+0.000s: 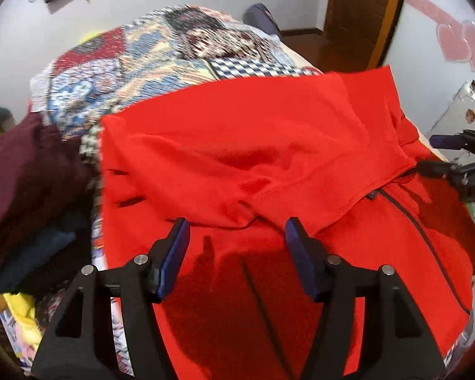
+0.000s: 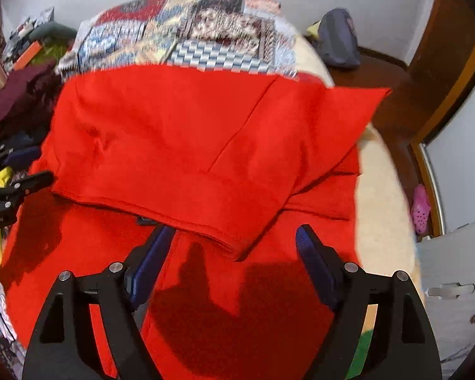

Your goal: Fold large clothes

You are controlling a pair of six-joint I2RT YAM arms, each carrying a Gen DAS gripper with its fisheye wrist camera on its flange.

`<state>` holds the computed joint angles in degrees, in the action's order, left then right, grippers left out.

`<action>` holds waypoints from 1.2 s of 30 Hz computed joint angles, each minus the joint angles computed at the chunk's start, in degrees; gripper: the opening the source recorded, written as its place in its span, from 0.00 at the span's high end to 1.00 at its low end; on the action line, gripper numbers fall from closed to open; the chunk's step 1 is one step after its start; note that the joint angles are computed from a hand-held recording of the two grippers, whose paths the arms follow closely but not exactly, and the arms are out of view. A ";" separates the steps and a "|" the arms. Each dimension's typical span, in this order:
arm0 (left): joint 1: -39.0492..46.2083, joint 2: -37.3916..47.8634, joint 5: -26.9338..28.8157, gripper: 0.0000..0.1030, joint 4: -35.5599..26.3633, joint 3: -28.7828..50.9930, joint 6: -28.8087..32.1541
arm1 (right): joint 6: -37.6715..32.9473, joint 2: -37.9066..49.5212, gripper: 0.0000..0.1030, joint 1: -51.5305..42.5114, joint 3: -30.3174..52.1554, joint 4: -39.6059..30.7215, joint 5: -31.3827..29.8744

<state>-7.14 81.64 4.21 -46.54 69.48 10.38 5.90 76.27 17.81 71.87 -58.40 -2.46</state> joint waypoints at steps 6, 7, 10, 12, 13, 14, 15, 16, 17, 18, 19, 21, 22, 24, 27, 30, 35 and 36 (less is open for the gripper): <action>6.76 -7.17 3.43 0.40 -3.55 -0.59 1.89 | 2.20 -4.97 0.24 0.02 1.99 -1.75 2.56; 8.26 -8.14 4.12 0.40 -4.28 -0.59 2.59 | 2.54 -5.97 0.24 -0.02 1.82 -2.08 2.84; 13.17 -10.47 6.75 0.38 -6.46 -0.48 4.90 | 2.65 -8.95 0.24 0.27 1.19 -2.95 4.19; 16.57 -11.14 8.61 0.35 -8.25 -0.12 6.20 | 2.77 -10.66 0.24 0.85 0.41 -3.21 5.94; 18.62 -11.47 9.65 0.34 -9.36 -0.04 6.89 | 2.76 -11.92 0.24 1.07 -0.20 -3.62 6.69; 20.62 -11.62 10.64 0.34 -10.46 -0.02 7.75 | 2.64 -13.31 0.24 1.06 -1.09 -3.86 7.04; 22.47 -11.53 11.47 0.34 -11.52 0.01 8.64 | 1.70 -14.77 0.24 -0.22 -1.55 -4.71 6.34; 23.81 -11.47 11.93 0.34 -12.13 -0.19 9.28 | 1.62 -15.56 0.24 -0.64 -2.15 -5.00 6.13; 25.38 -11.64 12.50 0.34 -12.88 -0.66 10.03 | 1.49 -16.29 0.24 -1.23 -2.73 -5.42 5.75; 26.72 -11.74 13.05 0.34 -13.59 -1.01 10.83 | 1.36 -16.94 0.24 -1.83 -3.13 -5.91 5.35; 28.07 -11.75 13.61 0.34 -14.25 -1.57 11.52 | 1.21 -17.75 0.24 -2.80 -3.91 -6.34 4.80; 30.53 -11.46 15.21 0.34 -15.35 -3.13 12.88 | 0.72 -19.18 0.24 -4.93 -5.28 -7.00 3.69; 31.57 -11.25 16.00 0.34 -15.99 -3.72 13.67 | 0.47 -19.95 0.24 -6.29 -6.29 -7.27 2.85; 33.11 -10.70 17.20 0.34 -16.74 -5.70 14.85 | 0.03 -21.34 0.24 -8.91 -7.83 -8.18 0.92; 34.63 -10.18 17.75 0.34 -16.64 -9.16 15.40 | -0.55 -23.11 0.24 -12.83 -10.45 -9.11 -1.75; 36.41 -9.10 18.39 0.34 -16.66 -12.07 16.36 | -0.90 -24.63 0.24 -16.64 -12.87 -9.94 -3.91; 38.64 -7.87 20.77 0.34 -17.38 -14.86 17.91 | -1.75 -26.95 0.24 -23.31 -17.08 -10.30 -9.08; 39.10 -7.77 21.67 0.34 -17.69 -15.30 18.02 | -1.94 -27.45 0.24 -24.93 -17.89 -10.22 -10.30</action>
<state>31.96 73.88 25.89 -64.23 54.17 28.40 3.97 48.82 -7.12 53.98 -68.62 -12.76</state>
